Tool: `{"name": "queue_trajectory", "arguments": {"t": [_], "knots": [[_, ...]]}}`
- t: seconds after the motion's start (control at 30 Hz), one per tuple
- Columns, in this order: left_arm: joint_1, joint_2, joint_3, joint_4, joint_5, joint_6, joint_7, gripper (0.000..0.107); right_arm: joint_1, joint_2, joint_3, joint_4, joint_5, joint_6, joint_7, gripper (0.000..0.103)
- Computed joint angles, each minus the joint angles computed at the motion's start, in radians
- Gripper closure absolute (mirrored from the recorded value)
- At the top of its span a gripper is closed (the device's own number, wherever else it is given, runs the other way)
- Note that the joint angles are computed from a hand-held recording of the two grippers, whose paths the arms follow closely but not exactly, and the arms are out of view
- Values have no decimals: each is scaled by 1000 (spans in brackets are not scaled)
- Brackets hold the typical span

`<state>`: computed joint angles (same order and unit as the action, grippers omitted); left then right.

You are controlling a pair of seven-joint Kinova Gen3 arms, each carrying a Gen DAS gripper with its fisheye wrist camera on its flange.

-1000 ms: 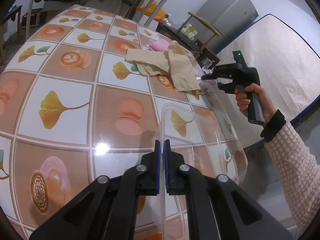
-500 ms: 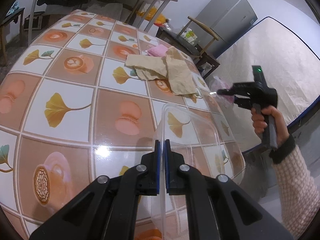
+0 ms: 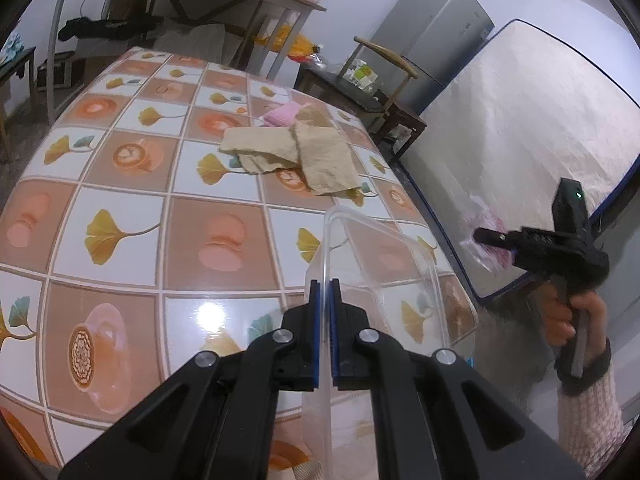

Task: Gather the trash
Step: 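Lift the clear container with the left tool while the right tool lifts the bag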

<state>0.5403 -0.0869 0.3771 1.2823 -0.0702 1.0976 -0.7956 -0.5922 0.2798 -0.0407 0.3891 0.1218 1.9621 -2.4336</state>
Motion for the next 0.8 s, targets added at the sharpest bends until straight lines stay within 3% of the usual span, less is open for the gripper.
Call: {"name": "queue_trajectory", "arguments": {"t": [0.13, 0.33, 0.5, 0.7, 0.8], "knots": [[26, 21, 35, -45, -64, 32, 29, 104, -57, -90, -22, 128, 48, -69, -44, 84], [109, 71, 61, -128, -159, 73, 59, 104, -81, -168, -87, 221, 114, -104, -106, 84], [198, 124, 50, -203, -207, 95, 54, 104, -109, -213, -136, 243, 213, -73, -148, 84], [306, 212, 18, -317, -233, 101, 6, 104, -123, -276, -206, 255, 355, 28, -208, 84], [370, 295, 8, -432, -245, 126, -45, 104, -102, -314, -250, 278, 413, 82, -244, 84]]}}
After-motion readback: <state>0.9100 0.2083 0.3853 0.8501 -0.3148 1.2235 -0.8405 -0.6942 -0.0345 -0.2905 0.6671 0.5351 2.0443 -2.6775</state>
